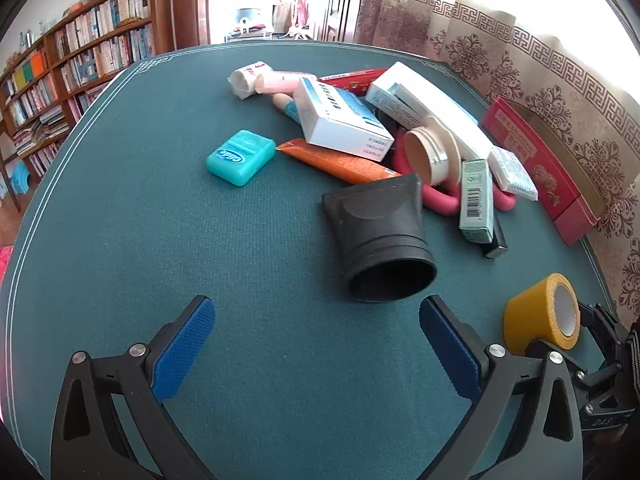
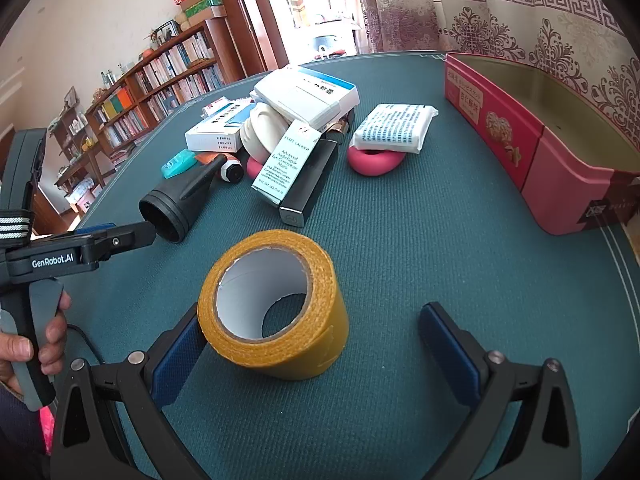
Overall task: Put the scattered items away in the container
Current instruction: 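Grasp the black nozzle with the left tool while the right tool grasps the yellow tape roll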
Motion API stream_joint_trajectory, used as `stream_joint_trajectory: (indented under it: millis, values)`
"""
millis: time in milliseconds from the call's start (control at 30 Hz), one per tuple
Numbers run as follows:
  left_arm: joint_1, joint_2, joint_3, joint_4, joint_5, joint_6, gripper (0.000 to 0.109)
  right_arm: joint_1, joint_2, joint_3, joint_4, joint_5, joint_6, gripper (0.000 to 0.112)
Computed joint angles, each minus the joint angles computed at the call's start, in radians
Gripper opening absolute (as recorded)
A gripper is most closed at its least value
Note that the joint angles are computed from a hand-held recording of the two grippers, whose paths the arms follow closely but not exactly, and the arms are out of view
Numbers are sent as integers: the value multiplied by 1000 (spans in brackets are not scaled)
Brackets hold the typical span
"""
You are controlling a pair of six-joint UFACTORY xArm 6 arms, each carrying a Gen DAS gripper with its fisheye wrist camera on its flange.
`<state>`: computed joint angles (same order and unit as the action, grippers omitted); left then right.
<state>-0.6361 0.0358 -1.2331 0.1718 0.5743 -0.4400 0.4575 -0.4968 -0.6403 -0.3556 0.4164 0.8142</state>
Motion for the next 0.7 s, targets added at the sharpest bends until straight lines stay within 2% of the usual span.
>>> stream_joint_trajectory:
  millis: [67,200,267,400,467,600,700]
  values:
    - [-12,20,-27,37,-5,-31,103,-1,0,3,1,-4,0,103]
    - [-21,90,-120,90,48,-93,103,-2,3,2,-1,-9,2,103]
    - [-18,125,-159,86,72,-103,103,-3,3,4,1,-14,1,103]
    - [-7,156,-173,49,65,-100,103,-5,3,6,2,-17,0,103]
    - [-7,166,-179,82,66,-124,102,-5,3,7,1,-18,0,103]
    - [-17,177,-192,172,70,-157,86,-5,3,7,-3,-17,2,103]
    - [-21,175,-188,209,56,-172,65,-5,4,8,-8,-16,6,103]
